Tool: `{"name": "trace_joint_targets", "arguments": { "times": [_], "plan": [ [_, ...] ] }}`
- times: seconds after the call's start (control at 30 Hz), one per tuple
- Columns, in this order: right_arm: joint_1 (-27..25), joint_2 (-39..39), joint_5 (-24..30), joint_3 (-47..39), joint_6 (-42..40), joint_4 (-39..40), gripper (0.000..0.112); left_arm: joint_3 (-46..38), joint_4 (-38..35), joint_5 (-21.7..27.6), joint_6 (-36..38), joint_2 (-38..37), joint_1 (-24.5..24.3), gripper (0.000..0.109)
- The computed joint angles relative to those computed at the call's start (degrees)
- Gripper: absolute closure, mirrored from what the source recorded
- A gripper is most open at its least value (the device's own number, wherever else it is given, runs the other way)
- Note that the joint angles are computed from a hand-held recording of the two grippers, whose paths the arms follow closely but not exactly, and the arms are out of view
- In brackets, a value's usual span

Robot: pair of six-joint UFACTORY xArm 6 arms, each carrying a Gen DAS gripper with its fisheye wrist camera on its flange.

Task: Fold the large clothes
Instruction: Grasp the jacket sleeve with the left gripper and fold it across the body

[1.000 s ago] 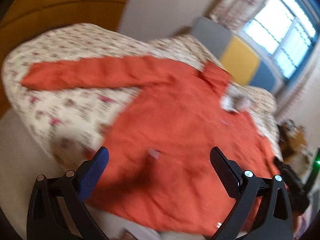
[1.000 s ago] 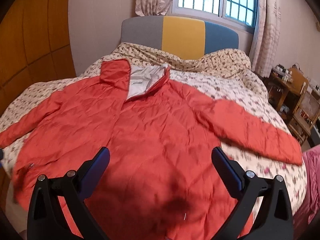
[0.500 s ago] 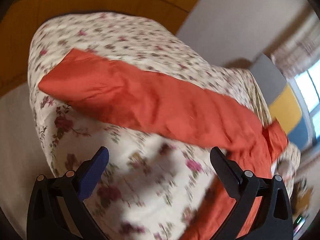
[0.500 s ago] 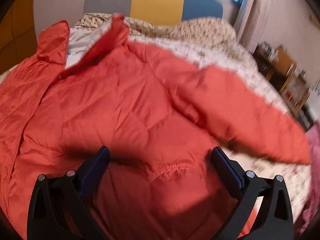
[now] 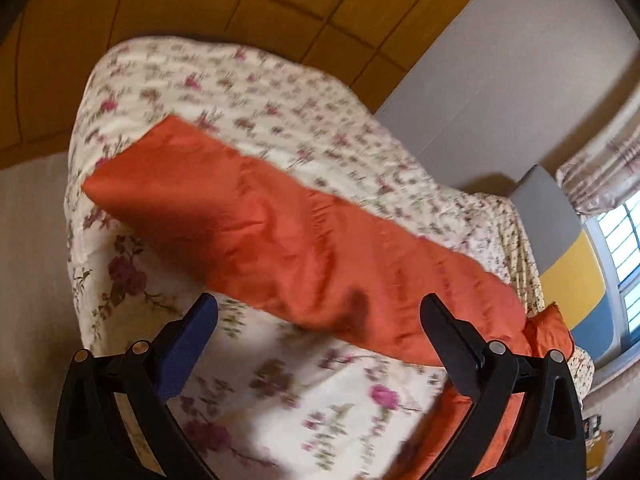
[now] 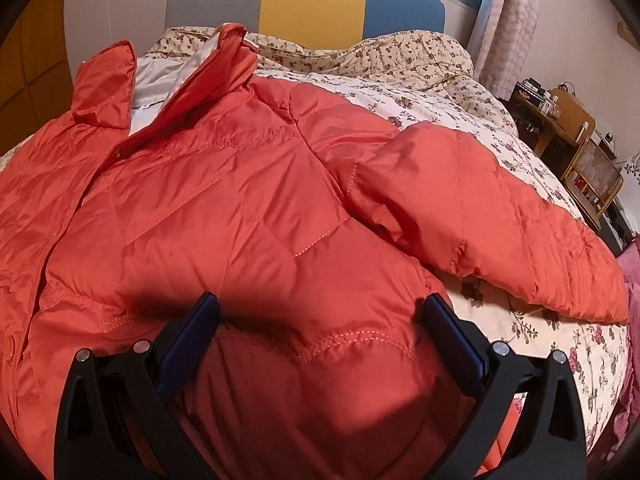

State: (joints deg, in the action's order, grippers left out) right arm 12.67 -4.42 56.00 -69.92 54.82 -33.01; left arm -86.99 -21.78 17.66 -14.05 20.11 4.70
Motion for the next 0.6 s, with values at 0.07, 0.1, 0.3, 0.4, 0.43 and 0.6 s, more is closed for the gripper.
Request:
{"name": "trace_joint_targets", "arguments": {
  "times": [0.07, 0.1, 0.3, 0.4, 0.43, 0.6],
  "plan": [
    [0.3, 0.7, 1.5, -1.3, -0.9, 0.3, 0.011, 0.3, 1.2, -2.1, -0.5, -0.9, -1.3, 0.009],
    [0.4, 1.2, 2.3, -2.3, -2.0, 0.7, 0.011, -0.4, 0.3, -2.9, 1.1, -0.9, -2.2, 0.009],
    [-1.0, 4.4, -0.2, -8.4, -6.3, 4.7, 0.011, -12.6, -1.8, 1.5, 10.2, 4.9, -7.4, 0.009],
    [-1.5, 8.6, -1.1, -14.4, -9.6, 5.4, 0.011, -21.8, -1.0, 6.9, 12.0, 10.7, -9.9, 0.009],
    [-1.7, 10.5, -1.5, -16.9, -10.8, 5.3, 0.011, -26.0, -1.4, 9.5, 12.9, 13.4, -10.8, 0.009],
    [-3.2, 19.2, -1.4, -28.7, -13.7, 6.6, 0.011, -47.0, 2.6, 20.8, 11.3, 27.1, -14.4, 0.009]
  ]
}}
